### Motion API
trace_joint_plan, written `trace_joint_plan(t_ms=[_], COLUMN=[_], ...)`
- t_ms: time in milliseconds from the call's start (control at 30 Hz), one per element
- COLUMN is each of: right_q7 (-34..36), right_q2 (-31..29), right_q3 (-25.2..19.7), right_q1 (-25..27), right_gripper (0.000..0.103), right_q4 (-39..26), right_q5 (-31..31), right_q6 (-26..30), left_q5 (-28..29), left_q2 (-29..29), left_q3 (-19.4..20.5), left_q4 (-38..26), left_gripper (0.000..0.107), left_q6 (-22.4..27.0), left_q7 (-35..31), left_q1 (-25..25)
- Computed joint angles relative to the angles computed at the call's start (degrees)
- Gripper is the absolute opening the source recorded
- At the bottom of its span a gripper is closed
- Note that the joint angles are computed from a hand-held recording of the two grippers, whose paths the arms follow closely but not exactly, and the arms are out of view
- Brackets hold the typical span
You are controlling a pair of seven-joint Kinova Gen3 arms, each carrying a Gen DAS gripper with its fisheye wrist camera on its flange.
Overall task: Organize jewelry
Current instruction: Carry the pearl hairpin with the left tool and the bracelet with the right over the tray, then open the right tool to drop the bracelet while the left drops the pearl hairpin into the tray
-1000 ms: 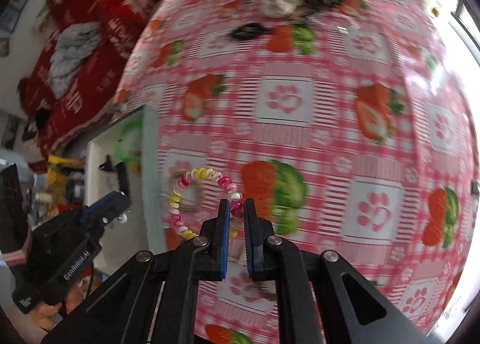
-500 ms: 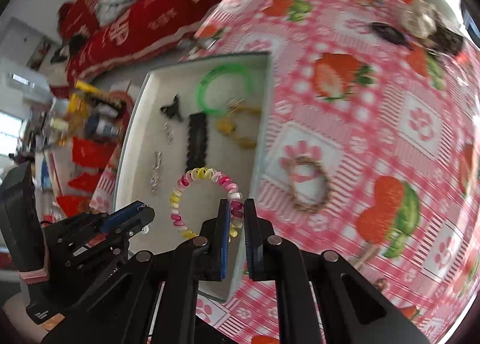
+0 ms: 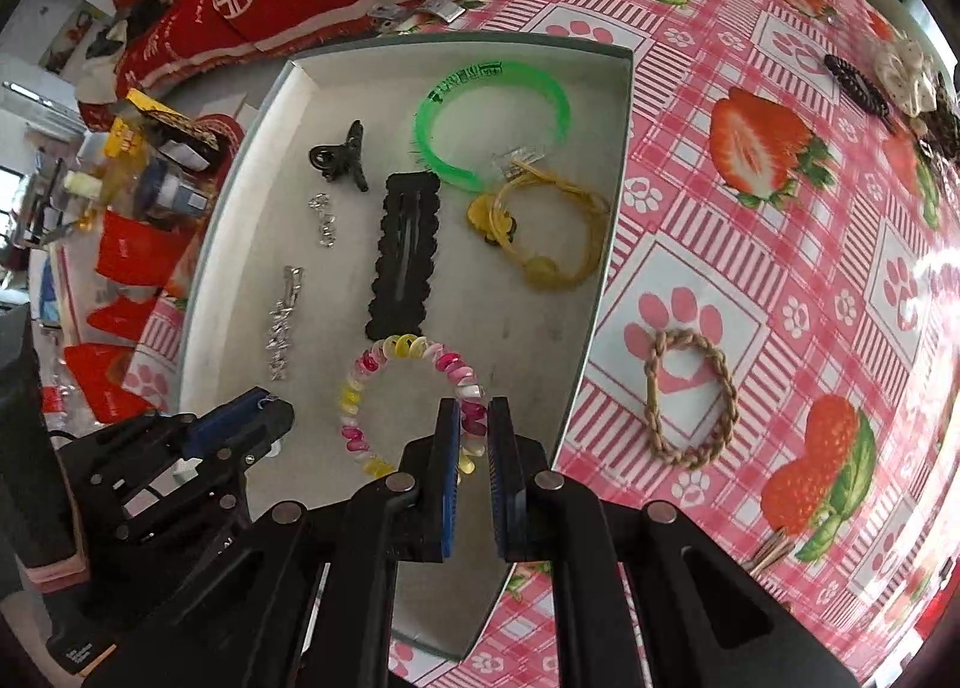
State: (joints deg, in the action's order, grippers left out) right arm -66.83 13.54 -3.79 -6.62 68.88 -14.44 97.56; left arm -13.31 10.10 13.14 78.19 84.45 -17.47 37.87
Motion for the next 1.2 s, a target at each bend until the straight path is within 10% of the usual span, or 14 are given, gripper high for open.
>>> trace_joint_plan(t_ms=[567,800,1200], right_q7=[-3.5,-2.3,-1.6], right_q2=[2.2,2.4,-1.3], right_q3=[-0.7,-1.0,1.5], right_q1=[-3.0,-1.8,5.0], right_gripper=[0.011,0.046,0.058], right_q4=[-0.7,-0.7,-3.3], right_q5=[3.5,0.3,-7.0], right_q6=[-2.9,-2.5,-2.1], left_q5=[-2.4,-2.3,-3.8], left_q2=[2.8,3.3,4.5], left_q3=[-1.1,-1.5,-1.7], left_q4=[-3.4,-4.9,-8.9], left_gripper=[0.018,0.018,0.018], left_q6=[3.1,5.1,8.4], left_q7=[-3.9,-3.8,-4.9], left_q1=[0.3,1.3,2.9])
